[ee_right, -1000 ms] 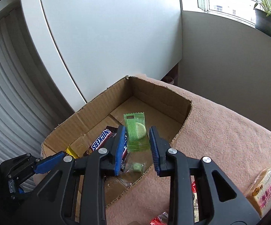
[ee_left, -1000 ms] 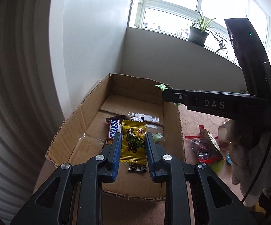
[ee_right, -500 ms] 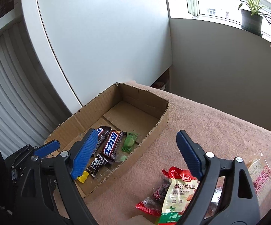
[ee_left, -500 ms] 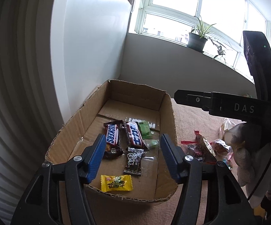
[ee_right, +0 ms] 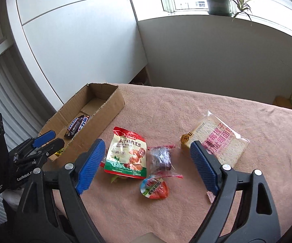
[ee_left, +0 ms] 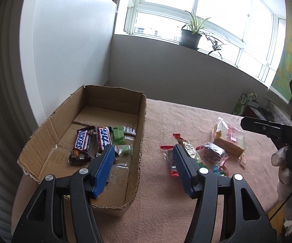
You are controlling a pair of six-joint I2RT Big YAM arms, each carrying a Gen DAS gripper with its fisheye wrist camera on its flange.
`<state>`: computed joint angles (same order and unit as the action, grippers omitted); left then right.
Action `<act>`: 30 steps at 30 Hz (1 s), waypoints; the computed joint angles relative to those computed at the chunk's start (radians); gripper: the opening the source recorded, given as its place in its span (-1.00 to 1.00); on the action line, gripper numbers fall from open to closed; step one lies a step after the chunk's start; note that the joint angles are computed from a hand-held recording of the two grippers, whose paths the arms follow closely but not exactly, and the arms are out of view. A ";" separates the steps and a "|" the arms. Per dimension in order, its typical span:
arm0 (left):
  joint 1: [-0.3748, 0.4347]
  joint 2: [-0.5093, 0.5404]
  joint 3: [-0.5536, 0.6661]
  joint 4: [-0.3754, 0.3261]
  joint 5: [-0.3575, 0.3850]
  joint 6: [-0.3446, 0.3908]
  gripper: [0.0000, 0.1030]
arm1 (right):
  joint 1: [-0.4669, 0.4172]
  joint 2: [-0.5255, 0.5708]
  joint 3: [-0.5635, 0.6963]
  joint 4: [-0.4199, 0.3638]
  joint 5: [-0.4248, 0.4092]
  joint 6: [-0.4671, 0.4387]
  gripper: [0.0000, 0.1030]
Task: Organize snacks
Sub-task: 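Withdraw both open tools from the box back over the table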
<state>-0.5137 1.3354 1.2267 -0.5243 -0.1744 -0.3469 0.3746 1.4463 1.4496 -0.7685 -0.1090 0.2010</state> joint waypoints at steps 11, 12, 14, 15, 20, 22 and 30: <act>-0.092 0.047 0.016 -0.043 0.033 0.042 0.15 | -0.088 -0.123 -0.200 0.004 -0.040 -0.002 0.71; -0.098 0.054 0.019 -0.049 0.035 0.047 0.15 | -0.093 -0.131 -0.214 0.005 -0.045 -0.009 0.71; -0.111 0.070 0.029 -0.063 0.035 0.061 0.15 | -0.085 -0.133 -0.231 0.009 -0.042 -0.023 0.71; -0.118 0.077 0.033 -0.066 0.031 0.068 0.15 | -0.079 -0.132 -0.236 0.011 -0.038 -0.036 0.71; -0.138 0.117 0.058 -0.095 0.028 0.095 0.13 | -0.032 -0.108 -0.244 0.032 -0.024 -0.097 0.71; -0.138 0.137 0.073 -0.111 0.038 0.096 0.03 | -0.016 -0.090 -0.237 0.036 -0.024 -0.114 0.71; -0.136 0.188 0.125 -0.154 0.060 0.101 -0.18 | -0.008 -0.006 -0.192 0.033 -0.050 -0.145 0.45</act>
